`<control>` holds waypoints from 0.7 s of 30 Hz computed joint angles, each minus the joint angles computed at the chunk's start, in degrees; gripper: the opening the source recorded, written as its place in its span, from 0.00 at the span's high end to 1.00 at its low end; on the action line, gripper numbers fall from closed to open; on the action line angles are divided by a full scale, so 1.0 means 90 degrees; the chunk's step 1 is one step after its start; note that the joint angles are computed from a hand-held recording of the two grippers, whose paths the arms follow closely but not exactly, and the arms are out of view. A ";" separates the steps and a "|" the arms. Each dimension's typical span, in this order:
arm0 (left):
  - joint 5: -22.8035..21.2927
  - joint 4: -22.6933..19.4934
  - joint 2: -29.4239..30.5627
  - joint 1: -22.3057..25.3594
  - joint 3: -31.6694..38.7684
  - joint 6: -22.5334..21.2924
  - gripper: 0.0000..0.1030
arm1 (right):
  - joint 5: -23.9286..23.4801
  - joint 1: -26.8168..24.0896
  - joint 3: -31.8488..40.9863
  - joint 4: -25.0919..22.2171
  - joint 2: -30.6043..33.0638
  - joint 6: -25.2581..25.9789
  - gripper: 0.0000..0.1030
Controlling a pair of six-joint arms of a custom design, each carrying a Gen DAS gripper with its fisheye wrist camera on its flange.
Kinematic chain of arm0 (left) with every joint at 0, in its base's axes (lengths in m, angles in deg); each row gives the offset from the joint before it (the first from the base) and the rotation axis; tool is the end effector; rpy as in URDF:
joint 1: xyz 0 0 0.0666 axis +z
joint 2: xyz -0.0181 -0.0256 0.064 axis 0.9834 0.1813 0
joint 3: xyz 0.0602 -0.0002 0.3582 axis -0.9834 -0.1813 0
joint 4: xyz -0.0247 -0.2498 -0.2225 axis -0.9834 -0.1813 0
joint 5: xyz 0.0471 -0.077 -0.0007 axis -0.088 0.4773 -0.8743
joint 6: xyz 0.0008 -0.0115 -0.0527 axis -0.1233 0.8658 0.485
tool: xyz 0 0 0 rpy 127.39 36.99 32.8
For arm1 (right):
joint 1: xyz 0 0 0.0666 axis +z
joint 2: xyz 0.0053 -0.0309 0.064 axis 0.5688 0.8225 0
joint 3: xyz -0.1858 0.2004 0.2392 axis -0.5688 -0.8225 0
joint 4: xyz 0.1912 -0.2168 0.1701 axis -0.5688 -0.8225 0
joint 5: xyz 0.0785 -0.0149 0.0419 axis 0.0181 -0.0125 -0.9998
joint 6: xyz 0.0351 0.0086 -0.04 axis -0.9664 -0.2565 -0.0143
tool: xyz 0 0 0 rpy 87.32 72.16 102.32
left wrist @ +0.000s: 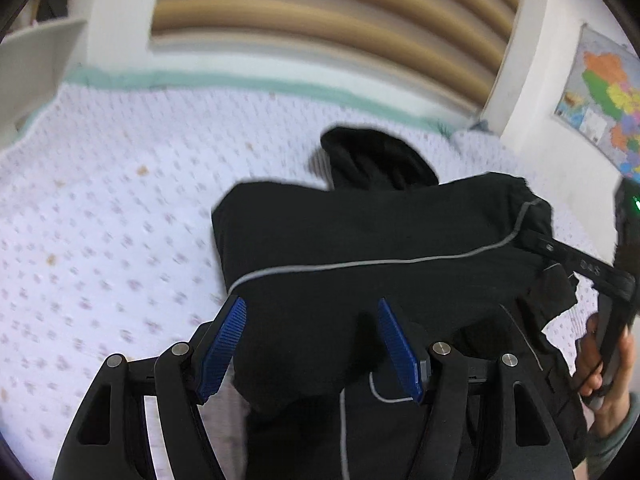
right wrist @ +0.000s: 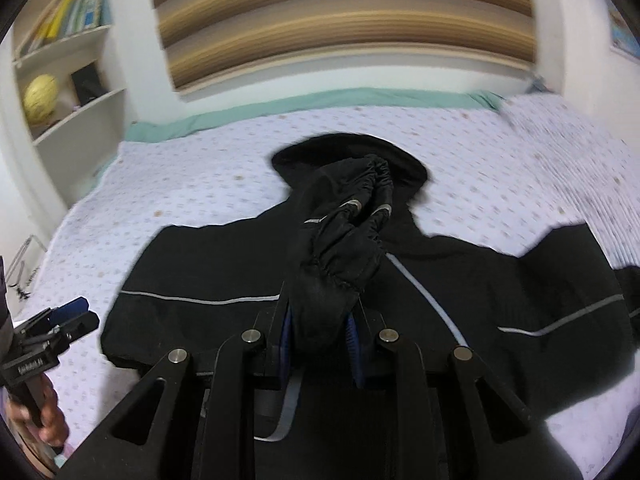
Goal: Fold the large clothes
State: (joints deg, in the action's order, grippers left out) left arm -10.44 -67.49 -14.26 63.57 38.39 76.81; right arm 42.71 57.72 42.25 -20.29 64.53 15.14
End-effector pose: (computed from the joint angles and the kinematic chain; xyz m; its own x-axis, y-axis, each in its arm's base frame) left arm 0.3341 -0.0908 0.4614 -0.6653 -0.3106 -0.6789 -0.1749 0.9489 -0.2628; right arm 0.4854 0.2107 0.4531 -0.6361 -0.2022 -0.7447 -0.4314 0.8933 0.1259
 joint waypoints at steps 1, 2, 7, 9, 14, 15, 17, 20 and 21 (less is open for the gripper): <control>0.0099 0.0009 0.0178 0.0004 0.0032 0.0065 0.33 | -0.0026 -0.0128 -0.0135 0.0075 -0.0022 0.0036 0.74; 0.0228 0.0094 0.0334 -0.0009 -0.0007 0.0155 0.33 | -0.0011 -0.0272 -0.0281 0.0154 -0.0017 0.0041 0.74; 0.0639 0.0458 0.1034 -0.0130 -0.0184 0.0383 0.33 | 0.0233 -0.0846 -0.0815 0.0422 0.0196 0.0005 0.74; 0.0544 0.0432 0.1399 -0.0229 -0.0200 0.0356 0.33 | 0.0174 -0.1078 -0.0850 0.0322 0.0424 -0.0001 0.73; -0.0130 0.0319 0.1750 -0.0530 -0.0111 0.0168 0.31 | -0.0578 -0.1474 -0.0857 -0.0018 0.0975 0.0137 0.71; -0.0148 0.0248 0.1752 -0.0547 -0.0070 0.0165 0.32 | -0.0715 -0.1521 -0.0885 0.0014 0.0940 0.0225 0.69; -0.0107 0.0101 0.1654 -0.0532 -0.0011 0.0169 0.32 | -0.0823 -0.1597 -0.0716 -0.0255 0.0925 0.0289 0.65; 0.0323 0.0078 0.1259 -0.0519 0.0085 0.0225 0.32 | -0.1037 -0.1746 -0.0894 -0.0008 0.0470 0.0072 0.50; 0.0502 0.0137 0.1135 -0.0496 0.0087 0.0237 0.32 | -0.1073 -0.1764 -0.0997 0.0214 0.0271 0.0046 0.41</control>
